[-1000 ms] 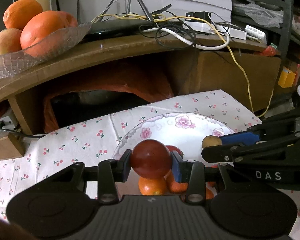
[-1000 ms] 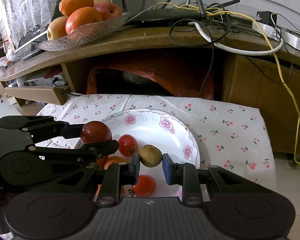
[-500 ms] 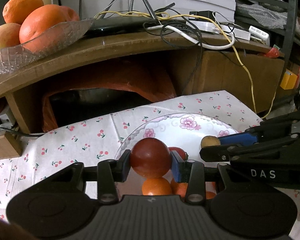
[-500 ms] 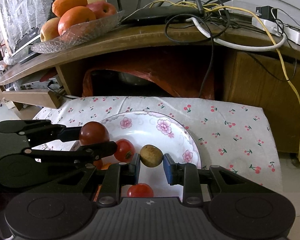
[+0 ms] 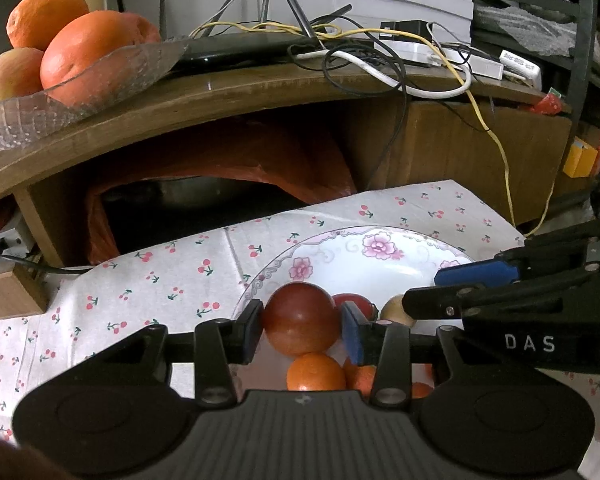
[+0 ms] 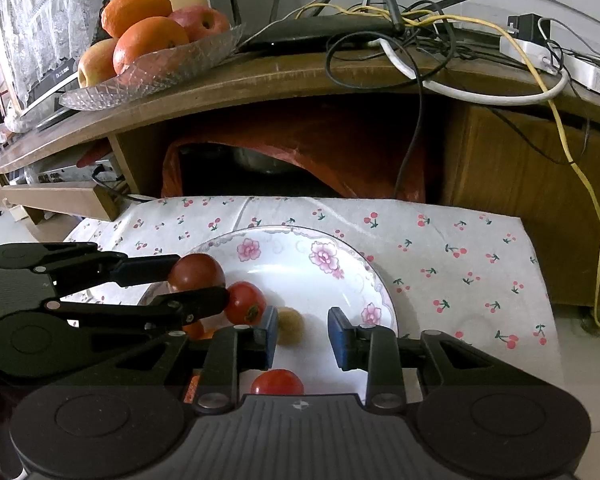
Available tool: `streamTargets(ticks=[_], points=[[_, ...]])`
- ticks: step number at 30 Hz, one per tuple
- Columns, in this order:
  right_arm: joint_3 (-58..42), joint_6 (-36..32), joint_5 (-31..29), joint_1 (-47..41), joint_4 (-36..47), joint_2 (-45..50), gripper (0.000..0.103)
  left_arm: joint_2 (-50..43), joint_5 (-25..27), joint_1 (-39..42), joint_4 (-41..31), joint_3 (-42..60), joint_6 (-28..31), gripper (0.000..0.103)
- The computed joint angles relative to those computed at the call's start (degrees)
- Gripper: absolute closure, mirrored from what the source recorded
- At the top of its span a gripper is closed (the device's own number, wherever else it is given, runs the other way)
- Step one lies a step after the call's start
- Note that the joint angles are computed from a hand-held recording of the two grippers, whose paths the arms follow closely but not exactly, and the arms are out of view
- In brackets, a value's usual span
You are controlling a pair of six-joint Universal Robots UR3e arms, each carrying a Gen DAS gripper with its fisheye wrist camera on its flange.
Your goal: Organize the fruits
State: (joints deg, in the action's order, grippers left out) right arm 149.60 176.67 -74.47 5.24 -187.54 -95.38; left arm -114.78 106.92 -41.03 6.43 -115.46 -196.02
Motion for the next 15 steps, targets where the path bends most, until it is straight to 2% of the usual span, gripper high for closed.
streamTargets(ticks=[15], points=[[0.9, 0.7, -1.0, -0.1, 2.0, -4.8, 0.069, 1.8, 1.9, -1.9, -1.2, -0.2, -0.6, 0.056]])
